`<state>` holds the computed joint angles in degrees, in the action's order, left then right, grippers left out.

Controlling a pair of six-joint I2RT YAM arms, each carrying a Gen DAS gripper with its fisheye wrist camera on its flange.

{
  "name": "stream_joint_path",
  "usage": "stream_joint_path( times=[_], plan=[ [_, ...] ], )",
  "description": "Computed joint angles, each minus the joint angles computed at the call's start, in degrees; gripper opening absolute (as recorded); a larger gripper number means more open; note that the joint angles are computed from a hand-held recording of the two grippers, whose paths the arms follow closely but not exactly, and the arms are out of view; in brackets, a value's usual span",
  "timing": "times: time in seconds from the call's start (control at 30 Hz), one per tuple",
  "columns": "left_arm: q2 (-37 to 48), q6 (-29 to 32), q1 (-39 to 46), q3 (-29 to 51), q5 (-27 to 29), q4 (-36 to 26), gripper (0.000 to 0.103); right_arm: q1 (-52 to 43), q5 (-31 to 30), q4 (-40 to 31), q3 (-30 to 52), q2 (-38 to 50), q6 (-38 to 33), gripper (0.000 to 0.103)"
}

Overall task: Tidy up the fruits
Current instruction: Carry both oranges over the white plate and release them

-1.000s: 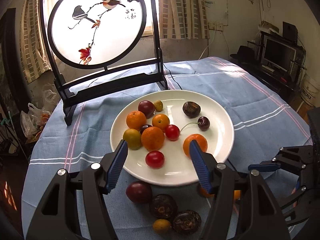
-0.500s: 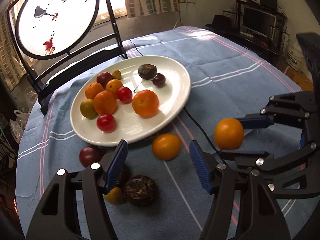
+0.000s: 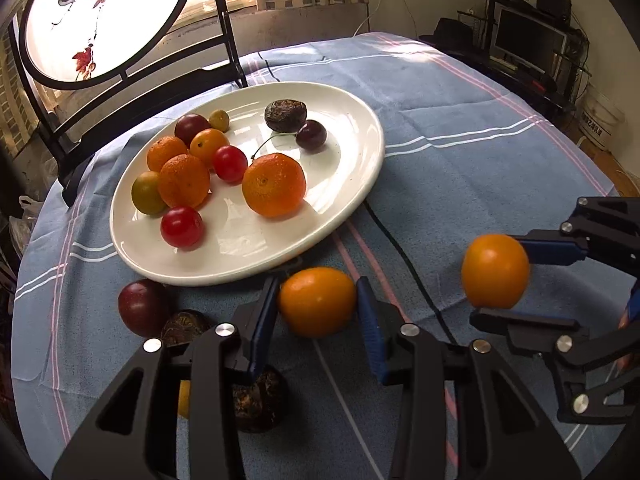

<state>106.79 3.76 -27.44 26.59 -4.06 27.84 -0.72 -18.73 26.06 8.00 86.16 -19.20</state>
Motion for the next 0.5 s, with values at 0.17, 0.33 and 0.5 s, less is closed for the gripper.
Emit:
stream_joint_path(
  times=[0.17,0.33,0.5],
  plan=[
    [-13.53,1.80,2.88,-6.34,2.44,-2.16,0.039,1.33,0.39,-2.81,-0.33,-5.33,1.54,0.041],
    [-24.24,0.76,10.33,-3.62,5.16,-8.19,0.039,3.70,2.35,-8.75,2.65,-15.31,5.49,0.040],
    [-23.67,-0.16,13.28,2.33,4.62,-8.86,0.039,6.28,6.60,-7.14,7.64,-18.40,11.52,0.041]
  ],
)
